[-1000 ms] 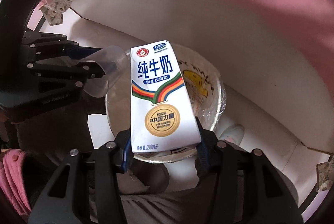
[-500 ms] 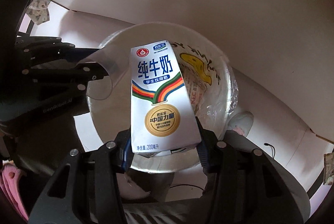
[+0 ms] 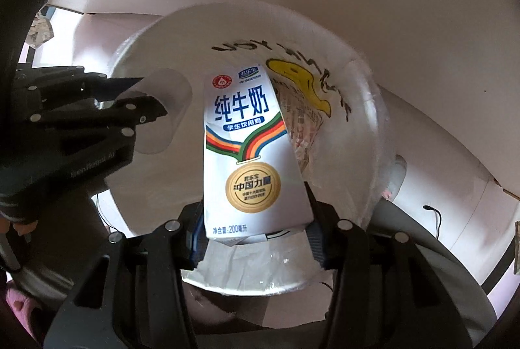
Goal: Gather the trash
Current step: 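Open the left tool over the bin while the right tool releases the milk carton, then move both open tools back toward the items on the bed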
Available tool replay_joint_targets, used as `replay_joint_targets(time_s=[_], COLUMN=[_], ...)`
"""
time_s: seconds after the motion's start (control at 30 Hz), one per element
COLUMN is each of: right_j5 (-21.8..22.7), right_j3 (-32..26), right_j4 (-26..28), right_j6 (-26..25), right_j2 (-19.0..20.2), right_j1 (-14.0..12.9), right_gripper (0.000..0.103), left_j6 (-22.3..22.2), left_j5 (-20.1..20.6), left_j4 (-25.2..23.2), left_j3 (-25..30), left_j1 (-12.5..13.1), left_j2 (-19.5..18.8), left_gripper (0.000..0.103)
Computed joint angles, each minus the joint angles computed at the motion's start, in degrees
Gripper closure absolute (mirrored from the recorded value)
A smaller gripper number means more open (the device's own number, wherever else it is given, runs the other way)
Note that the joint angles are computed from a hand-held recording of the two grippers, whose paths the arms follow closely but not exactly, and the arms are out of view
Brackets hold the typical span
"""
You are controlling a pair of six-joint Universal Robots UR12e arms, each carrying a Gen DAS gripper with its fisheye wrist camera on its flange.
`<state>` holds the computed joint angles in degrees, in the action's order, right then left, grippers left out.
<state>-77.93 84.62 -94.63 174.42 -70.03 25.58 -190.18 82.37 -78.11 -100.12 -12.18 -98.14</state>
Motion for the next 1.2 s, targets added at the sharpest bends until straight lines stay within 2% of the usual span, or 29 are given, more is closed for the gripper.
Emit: replay_joint_targets(time_s=[0.1, 0.53, 0.6, 0.67, 0.73, 1.03, 1.2], right_j5=[-0.4, -1.1, -1.5, -1.7, -2.5, -2.5, -1.7], right_j3=[-0.5, -1.0, -1.6, -1.8, -1.8, -0.9, 0.4], right_j4=[0.5, 1.6, 2.3, 2.2, 1.8, 1.2, 1.0], right_j6=[0.2, 2.3, 2.3, 2.2, 2.1, 2.2, 2.4], right_j2=[0.7, 2.5, 2.9, 3.1, 3.1, 2.1, 0.5], right_j1=[0.4, 1.3, 1.3, 1.6, 1.9, 2.0, 1.2], right_gripper=[0.052, 0.051, 0.051, 0.046, 0.044, 0.044, 0.044], left_j6=[-0.3, -0.4, 0.1, 0.2, 0.1, -0.7, -0.7], left_j5=[-1.0, 1.4, 1.2, 1.9, 2.5, 2.8, 3.4], left_j4=[-0.3, -1.7, -1.8, -1.8, -0.9, -0.8, -0.3], left_j3=[0.1, 1.0, 0.8, 1.1, 1.1, 0.9, -0.1], left_j1=[0.2, -0.9, -0.9, -1.3, -1.6, -1.7, -1.7], left_j2=[-0.6, -3.0, -3.1, -3.2, -3.1, -2.5, -0.9], left_gripper=[0.072, 0.072, 0.07, 0.053, 0.047, 0.047, 0.047])
